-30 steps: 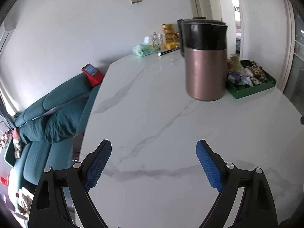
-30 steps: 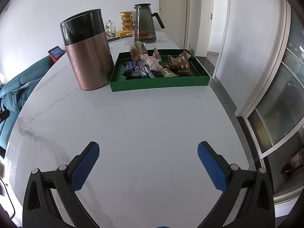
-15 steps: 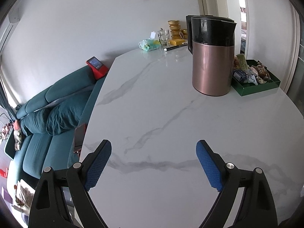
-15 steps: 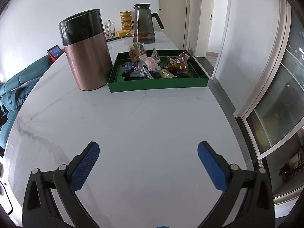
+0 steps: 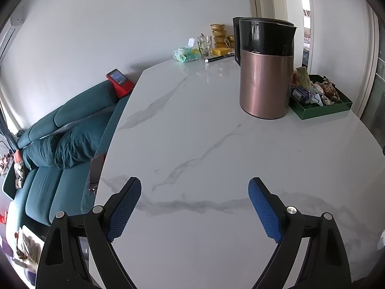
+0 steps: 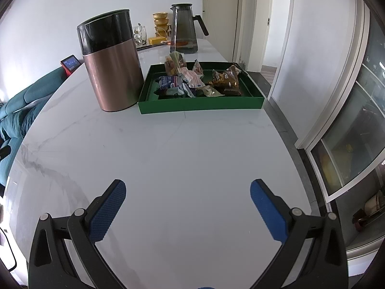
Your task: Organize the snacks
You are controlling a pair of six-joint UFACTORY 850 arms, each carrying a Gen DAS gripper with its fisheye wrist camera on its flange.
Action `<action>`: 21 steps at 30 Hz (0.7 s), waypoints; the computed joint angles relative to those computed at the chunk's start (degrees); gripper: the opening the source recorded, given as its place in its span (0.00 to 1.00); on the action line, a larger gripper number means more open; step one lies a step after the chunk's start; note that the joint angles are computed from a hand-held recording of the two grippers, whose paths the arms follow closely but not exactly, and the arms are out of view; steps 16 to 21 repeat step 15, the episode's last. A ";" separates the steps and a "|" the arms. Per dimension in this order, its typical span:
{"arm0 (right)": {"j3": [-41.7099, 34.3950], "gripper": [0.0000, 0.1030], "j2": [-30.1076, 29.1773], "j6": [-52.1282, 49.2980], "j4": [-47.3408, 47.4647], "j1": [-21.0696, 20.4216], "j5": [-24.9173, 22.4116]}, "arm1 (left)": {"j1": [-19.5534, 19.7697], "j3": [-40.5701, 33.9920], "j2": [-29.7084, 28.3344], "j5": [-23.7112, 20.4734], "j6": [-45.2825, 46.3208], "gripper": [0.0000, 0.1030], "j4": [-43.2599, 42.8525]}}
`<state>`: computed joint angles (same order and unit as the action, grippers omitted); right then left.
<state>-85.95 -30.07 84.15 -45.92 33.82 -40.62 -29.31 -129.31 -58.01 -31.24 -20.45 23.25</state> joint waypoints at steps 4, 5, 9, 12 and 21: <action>-0.01 1.00 0.01 -0.07 0.04 0.06 -0.12 | -0.06 -0.14 -0.08 -0.02 0.55 0.85 -0.54; 0.06 1.00 0.06 0.09 -0.06 0.04 -0.04 | 0.00 -0.07 -0.03 0.04 0.75 0.85 -0.69; 0.36 1.00 0.28 0.36 -0.15 0.02 -0.12 | 0.01 0.03 0.03 0.27 0.78 0.85 -0.81; 0.38 1.00 0.28 0.19 0.03 -0.07 -0.13 | 0.00 -0.42 -0.25 0.08 1.21 0.85 -1.16; 0.39 1.00 0.30 0.12 0.02 -0.09 -0.11 | 0.06 -0.58 -0.36 0.05 1.56 0.85 -1.53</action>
